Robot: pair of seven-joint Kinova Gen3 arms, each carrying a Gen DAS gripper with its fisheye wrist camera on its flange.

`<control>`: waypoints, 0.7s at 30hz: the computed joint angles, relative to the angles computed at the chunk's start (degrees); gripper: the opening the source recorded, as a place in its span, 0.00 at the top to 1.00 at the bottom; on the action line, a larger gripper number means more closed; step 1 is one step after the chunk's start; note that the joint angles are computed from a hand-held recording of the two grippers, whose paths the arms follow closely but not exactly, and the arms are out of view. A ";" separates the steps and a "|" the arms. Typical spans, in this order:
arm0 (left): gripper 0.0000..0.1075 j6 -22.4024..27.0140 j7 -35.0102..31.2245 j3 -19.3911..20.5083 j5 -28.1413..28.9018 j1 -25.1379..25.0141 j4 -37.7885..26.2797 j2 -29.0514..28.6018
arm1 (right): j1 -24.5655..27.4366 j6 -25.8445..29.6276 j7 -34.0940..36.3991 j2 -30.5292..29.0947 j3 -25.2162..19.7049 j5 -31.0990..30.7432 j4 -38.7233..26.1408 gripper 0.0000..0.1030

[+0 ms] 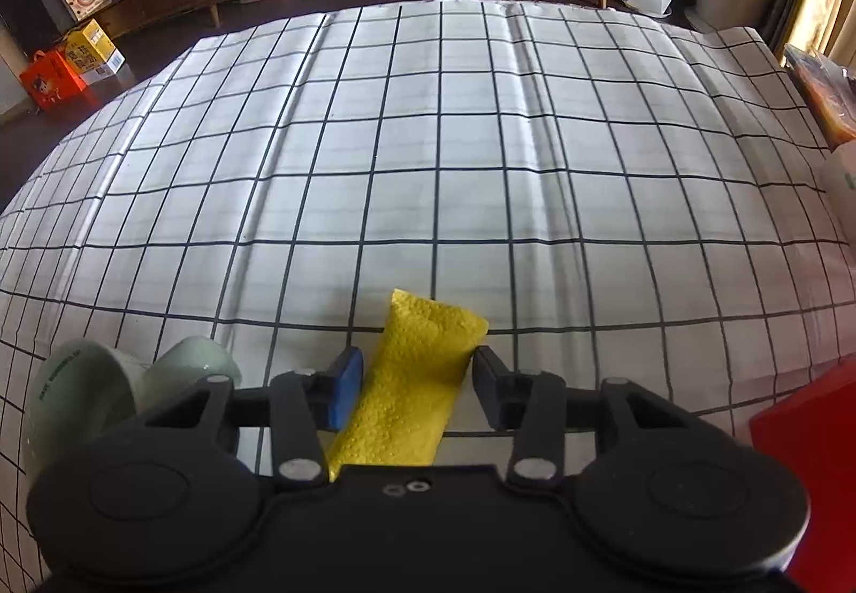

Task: Organize soft objects
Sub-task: 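Lift the tissue with the left gripper while the right lifts the yellow cloth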

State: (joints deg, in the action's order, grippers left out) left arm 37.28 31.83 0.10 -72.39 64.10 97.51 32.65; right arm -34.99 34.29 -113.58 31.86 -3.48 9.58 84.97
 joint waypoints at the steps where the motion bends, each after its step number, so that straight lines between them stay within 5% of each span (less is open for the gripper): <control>1: 0.91 0.13 -0.06 0.02 0.01 0.04 0.02 -0.10 | 0.38 -0.64 0.15 -0.52 -0.10 -0.15 0.67 0.58; 9: 0.91 2.11 0.82 0.68 -0.44 0.87 0.72 -1.85 | 2.49 -4.73 3.13 -6.52 -0.75 0.47 7.26 0.60; 21: 0.91 8.32 -0.91 4.32 0.33 1.30 -0.94 -5.34 | 10.89 -10.23 12.03 -19.65 -4.99 -6.35 19.11 0.63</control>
State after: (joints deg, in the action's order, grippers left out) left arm 45.61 30.92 4.43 -72.05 65.40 96.57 27.31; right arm -24.11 24.06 -101.55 12.20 -8.47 3.23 104.08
